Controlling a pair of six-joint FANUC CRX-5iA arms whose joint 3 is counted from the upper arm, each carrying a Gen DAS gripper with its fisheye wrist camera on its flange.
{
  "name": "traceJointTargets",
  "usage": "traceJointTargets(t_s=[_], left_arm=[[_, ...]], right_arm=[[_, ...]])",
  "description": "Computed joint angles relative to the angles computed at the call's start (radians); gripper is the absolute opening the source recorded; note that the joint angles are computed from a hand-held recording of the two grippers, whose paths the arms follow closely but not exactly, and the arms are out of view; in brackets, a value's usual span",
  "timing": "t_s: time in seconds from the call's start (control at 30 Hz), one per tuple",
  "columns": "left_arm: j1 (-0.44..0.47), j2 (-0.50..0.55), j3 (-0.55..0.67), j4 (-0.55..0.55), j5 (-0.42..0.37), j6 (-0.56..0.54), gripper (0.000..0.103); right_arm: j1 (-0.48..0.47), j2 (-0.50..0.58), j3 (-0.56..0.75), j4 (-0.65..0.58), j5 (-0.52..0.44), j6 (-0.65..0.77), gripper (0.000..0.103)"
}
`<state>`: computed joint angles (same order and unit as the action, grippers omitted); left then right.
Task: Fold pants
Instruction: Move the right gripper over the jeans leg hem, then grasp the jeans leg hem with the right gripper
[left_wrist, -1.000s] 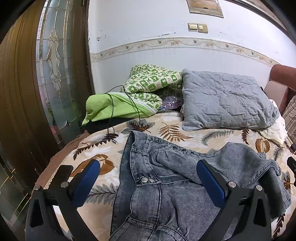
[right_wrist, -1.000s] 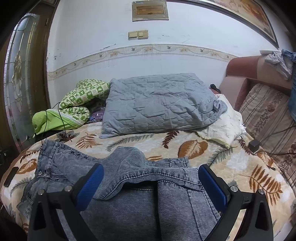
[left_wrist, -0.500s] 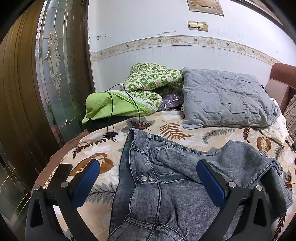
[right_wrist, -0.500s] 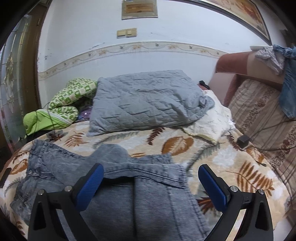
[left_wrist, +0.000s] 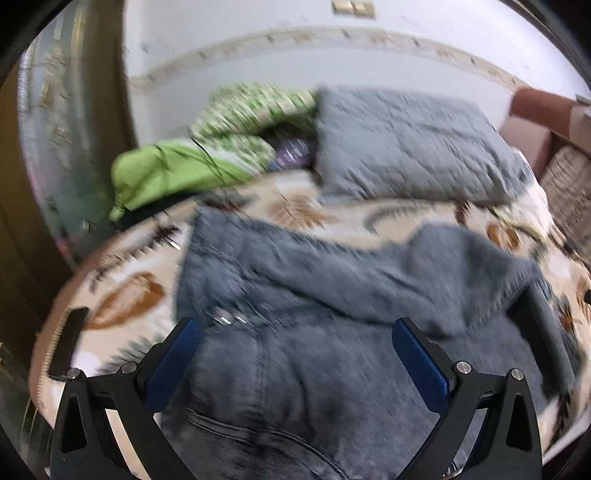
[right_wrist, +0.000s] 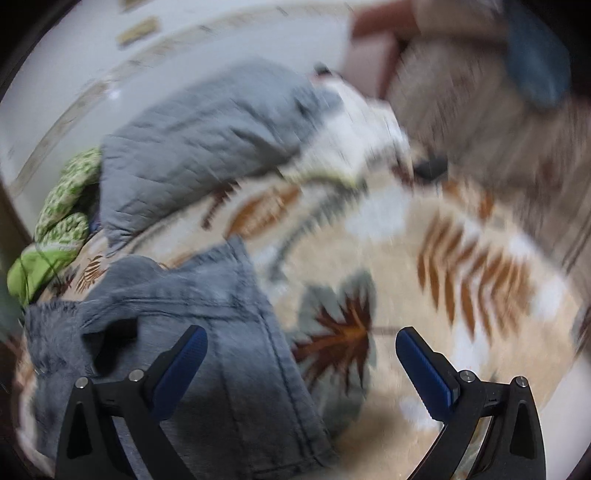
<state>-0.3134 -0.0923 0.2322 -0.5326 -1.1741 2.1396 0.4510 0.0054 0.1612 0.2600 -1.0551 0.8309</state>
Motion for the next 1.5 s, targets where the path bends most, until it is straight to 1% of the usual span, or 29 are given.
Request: traceJointTargets(t_s=[0.07, 0.17, 0.2, 0.23, 0.3, 0.33, 0.4, 0.47, 0.53, 0.57, 0.6, 0.63, 0.7, 0.73, 0.77, 0.83, 0.9, 1.0, 1.07, 1.13, 1.2, 1.23, 1.27, 1.33, 1.37, 1.43, 1.5], left_arm=[[-0.012, 0.013, 0.005, -0.002, -0.002, -0.01, 0.103], [-0.025, 0.024, 0.012, -0.004, 0.0, -0.029, 0.103], [-0.027, 0.026, 0.01, 0.0, 0.004, -0.034, 0.103], [-0.023, 0.025, 0.008, 0.007, 0.004, -0.043, 0.103], [-0.023, 0.029, 0.008, 0.005, 0.001, -0.052, 0.103], [-0.022, 0.032, 0.009, 0.005, -0.003, -0.055, 0.103], [-0.019, 0.033, 0.008, 0.006, -0.007, -0.057, 0.103], [-0.012, 0.034, 0.009, 0.012, -0.007, -0.059, 0.103], [-0.012, 0.033, 0.007, 0.009, -0.006, -0.057, 0.103], [-0.015, 0.033, 0.007, 0.004, -0.006, -0.057, 0.103], [-0.017, 0.034, 0.008, 0.0, -0.008, -0.056, 0.103], [-0.019, 0.034, 0.008, -0.005, -0.009, -0.054, 0.103], [-0.02, 0.034, 0.008, -0.012, -0.013, -0.051, 0.103], [-0.02, 0.035, 0.009, -0.015, -0.016, -0.05, 0.103], [-0.018, 0.036, 0.01, -0.016, -0.02, -0.048, 0.103], [-0.012, 0.039, 0.011, -0.012, -0.024, -0.048, 0.103], [-0.012, 0.042, 0.013, -0.014, -0.029, -0.044, 0.103], [-0.013, 0.046, 0.015, -0.019, -0.036, -0.04, 0.103], [-0.012, 0.047, 0.017, -0.023, -0.039, -0.038, 0.103], [-0.011, 0.048, 0.017, -0.024, -0.043, -0.033, 0.103], [0.0, 0.045, 0.011, -0.002, -0.036, -0.04, 0.103], [0.004, 0.043, 0.007, 0.009, -0.03, -0.046, 0.103], [0.002, 0.044, 0.006, 0.014, -0.026, -0.052, 0.103], [-0.006, 0.045, 0.004, 0.013, -0.023, -0.073, 0.103], [-0.01, 0.047, 0.005, 0.011, -0.023, -0.083, 0.103], [-0.015, 0.054, 0.007, 0.014, -0.027, -0.099, 0.103], [-0.012, 0.058, 0.009, 0.025, -0.027, -0.103, 0.103]], right_arm=[[-0.05, 0.008, 0.021, -0.107, -0.007, 0.035, 0.103], [-0.096, 0.034, 0.065, -0.218, -0.034, 0.115, 0.103], [-0.102, 0.045, 0.082, -0.249, -0.054, 0.137, 0.103], [-0.12, 0.069, 0.116, -0.306, -0.092, 0.18, 0.103], [-0.136, 0.111, 0.169, -0.375, -0.168, 0.213, 0.103], [-0.135, 0.129, 0.186, -0.382, -0.197, 0.219, 0.103], [-0.108, 0.137, 0.185, -0.329, -0.208, 0.238, 0.102], [-0.085, 0.133, 0.175, -0.315, -0.211, 0.269, 0.1], [-0.049, 0.131, 0.157, -0.263, -0.219, 0.294, 0.09], [-0.027, 0.128, 0.145, -0.229, -0.223, 0.304, 0.088], [-0.007, 0.122, 0.128, -0.196, -0.221, 0.31, 0.08], [0.004, 0.112, 0.112, -0.178, -0.214, 0.315, 0.068], [0.006, 0.087, 0.082, -0.184, -0.179, 0.318, 0.056], [0.018, 0.075, 0.057, -0.15, -0.168, 0.296, 0.042], [0.023, 0.071, 0.045, -0.124, -0.166, 0.28, 0.038], [0.018, 0.066, 0.049, -0.131, -0.167, 0.263, 0.03], [0.013, 0.058, 0.041, -0.133, -0.163, 0.267, 0.027], [0.014, 0.043, 0.023, -0.121, -0.143, 0.265, 0.019], [-0.002, 0.051, 0.039, -0.141, -0.135, 0.273, 0.01], [-0.005, 0.06, 0.047, -0.15, -0.129, 0.264, 0.01], [-0.031, 0.063, 0.065, -0.21, -0.131, 0.278, 0.01], [-0.053, 0.064, 0.08, -0.263, -0.13, 0.291, 0.01], [-0.091, 0.059, 0.097, -0.355, -0.127, 0.312, 0.01], [-0.165, 0.045, 0.114, -0.494, -0.124, 0.305, 0.011], [-0.215, 0.041, 0.125, -0.582, -0.142, 0.299, 0.011], [-0.268, 0.02, 0.109, -0.689, -0.144, 0.292, 0.011], [-0.305, -0.006, 0.086, -0.753, -0.146, 0.305, 0.011]])
